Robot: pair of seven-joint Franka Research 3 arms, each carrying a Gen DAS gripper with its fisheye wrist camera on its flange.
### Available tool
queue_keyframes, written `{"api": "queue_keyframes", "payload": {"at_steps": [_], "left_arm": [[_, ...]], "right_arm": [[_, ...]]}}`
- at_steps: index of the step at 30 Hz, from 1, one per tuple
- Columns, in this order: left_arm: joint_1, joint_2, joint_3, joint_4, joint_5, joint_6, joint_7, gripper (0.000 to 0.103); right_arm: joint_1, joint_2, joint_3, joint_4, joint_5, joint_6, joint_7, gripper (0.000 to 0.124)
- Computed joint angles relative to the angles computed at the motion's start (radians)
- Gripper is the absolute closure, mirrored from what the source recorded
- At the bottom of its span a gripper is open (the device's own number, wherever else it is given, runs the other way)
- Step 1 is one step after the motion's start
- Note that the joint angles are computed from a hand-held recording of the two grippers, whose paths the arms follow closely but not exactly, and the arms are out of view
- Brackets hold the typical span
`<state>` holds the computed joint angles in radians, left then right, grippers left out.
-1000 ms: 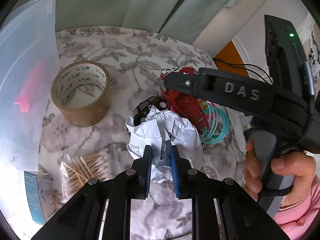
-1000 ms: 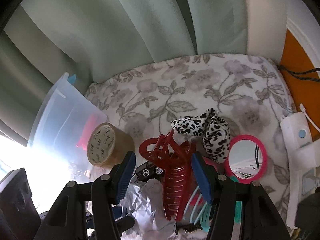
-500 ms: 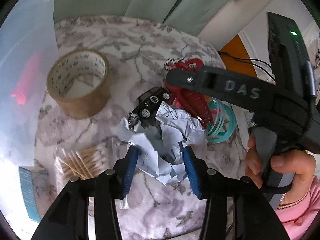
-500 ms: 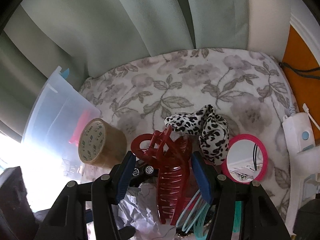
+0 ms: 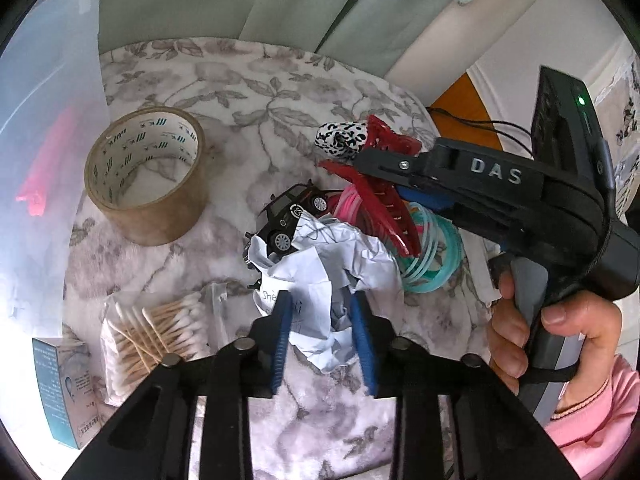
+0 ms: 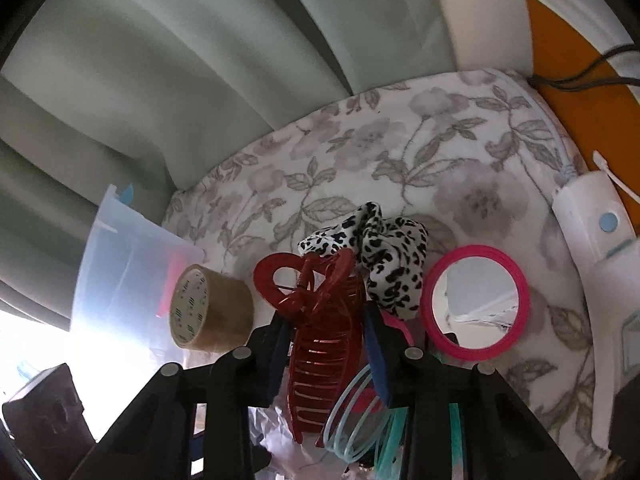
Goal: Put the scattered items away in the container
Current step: 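Close left gripper on the crumpled paper while right gripper grasps the red claw clip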
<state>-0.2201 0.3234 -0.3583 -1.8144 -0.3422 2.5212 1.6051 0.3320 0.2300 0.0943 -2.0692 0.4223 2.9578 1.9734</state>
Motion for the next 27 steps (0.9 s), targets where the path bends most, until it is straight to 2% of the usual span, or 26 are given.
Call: {"api": "queue_keyframes", "payload": {"at_steps": [3,4,7,17,27], "left_arm": [[0.002,-0.011,-0.001,-0.009,-0.006,0.006,0.001,0.087],[0.003,-0.014,-0.002,-0.011,-0.010,0.006,0.001,0.094],[0.005,-0.029,-0.006,-0.020,-0.026,0.007,0.012,0.099],[-0.024,-0.078,0.008,-0.048,-0.008,0.020,0.010,0.100],[-0.034,-0.098,0.020,-0.062,-0.001,0.008,0.003,0.100]], "right_arm": [[-0.002,-0.028,0.008,-0.030,0.021,0.030,-0.003,0.086],[0.002,-0.039,0.005,-0.040,0.020,0.039,0.002,0.086],[0.015,-0.068,-0.008,-0.069,-0.003,0.059,0.032,0.086],[0.032,-0.188,-0.026,-0.186,-0.125,0.115,0.170,0.086],[0.013,-0.253,0.009,-0.252,-0.120,0.158,0.183,0.086]]}}
